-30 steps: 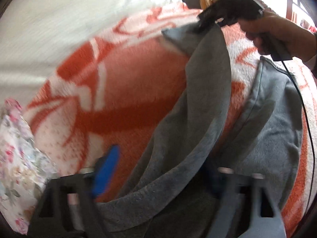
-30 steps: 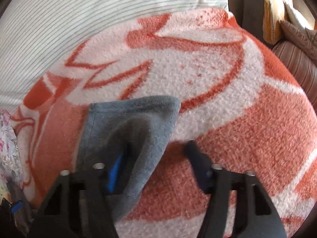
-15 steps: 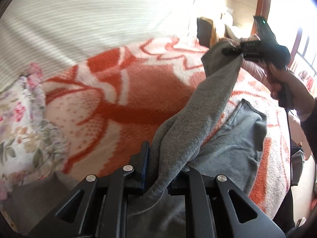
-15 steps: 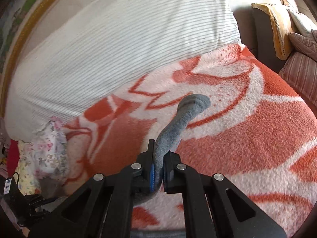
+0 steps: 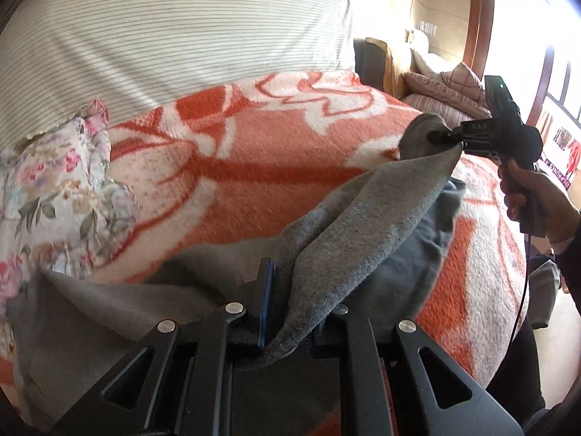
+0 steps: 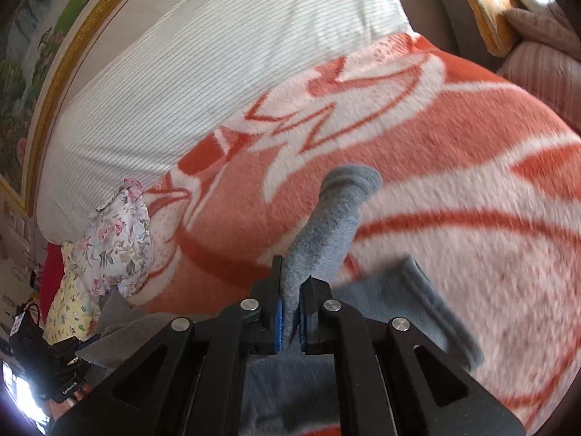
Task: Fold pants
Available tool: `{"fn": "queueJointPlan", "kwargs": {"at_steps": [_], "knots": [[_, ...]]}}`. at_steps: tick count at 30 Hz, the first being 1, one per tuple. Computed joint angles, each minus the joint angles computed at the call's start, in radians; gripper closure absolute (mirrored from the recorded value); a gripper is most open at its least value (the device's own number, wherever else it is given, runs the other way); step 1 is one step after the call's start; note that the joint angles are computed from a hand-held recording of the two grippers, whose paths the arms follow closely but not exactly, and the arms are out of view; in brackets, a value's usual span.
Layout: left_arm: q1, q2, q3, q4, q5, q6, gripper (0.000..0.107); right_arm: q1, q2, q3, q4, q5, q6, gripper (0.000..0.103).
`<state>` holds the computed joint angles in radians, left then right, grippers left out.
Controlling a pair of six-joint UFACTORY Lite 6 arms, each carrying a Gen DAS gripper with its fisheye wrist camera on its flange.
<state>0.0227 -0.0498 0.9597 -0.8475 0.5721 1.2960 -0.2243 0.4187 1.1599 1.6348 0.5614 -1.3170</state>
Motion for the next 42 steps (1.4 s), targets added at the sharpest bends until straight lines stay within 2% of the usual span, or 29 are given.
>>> {"fn": "queueJointPlan", "kwargs": {"at_steps": [3, 8, 13, 17, 19, 20, 23, 25, 27, 30, 34, 42], "knots": [[0.000, -0.054, -0.078, -0.025, -0.022, 0.023, 0.093, -0.038, -0.040, -0.112, 0.100, 0.047, -0.097, 0.096], [0.054, -0.073, -0.155, -0.087, 0.003, 0.085, 0.091, -0.074, -0.077, -0.243, 0.209, 0.116, -0.204, 0.096], [0.039, -0.045, -0.277, -0.141, -0.088, 0.168, 0.091, -0.072, -0.028, -0.327, 0.303, 0.127, -0.298, 0.096], [0.026, -0.008, -0.315, -0.193, -0.132, 0.212, 0.089, -0.094, 0.014, -0.359, 0.331, 0.155, -0.308, 0.091], [0.026, -0.008, -0.326, -0.202, -0.143, 0.219, 0.085, -0.099, -0.015, -0.382, 0.336, 0.146, -0.313, 0.087], [0.031, -0.015, -0.332, -0.200, -0.137, 0.217, 0.079, -0.096, -0.036, -0.392, 0.336, 0.130, -0.311, 0.086], [0.053, -0.067, -0.365, -0.212, -0.125, 0.220, 0.058, -0.086, -0.128, -0.439, 0.342, 0.079, -0.316, 0.072], [0.094, -0.111, -0.384, -0.209, -0.088, 0.214, 0.052, -0.081, -0.215, -0.492, 0.358, 0.049, -0.336, 0.058], [0.150, -0.139, -0.390, -0.197, -0.026, 0.204, 0.050, -0.068, -0.289, -0.538, 0.376, 0.024, -0.355, 0.055], [0.264, -0.172, -0.388, -0.186, 0.068, 0.203, 0.050, -0.027, -0.401, -0.604, 0.411, -0.024, -0.378, 0.054], [0.406, -0.158, -0.354, -0.176, 0.164, 0.210, 0.049, 0.125, -0.496, -0.652, 0.510, -0.109, -0.431, 0.054], [0.647, -0.032, -0.195, -0.151, 0.283, 0.223, 0.048, 0.474, -0.464, -0.569, 0.719, -0.221, -0.556, 0.053]]}}
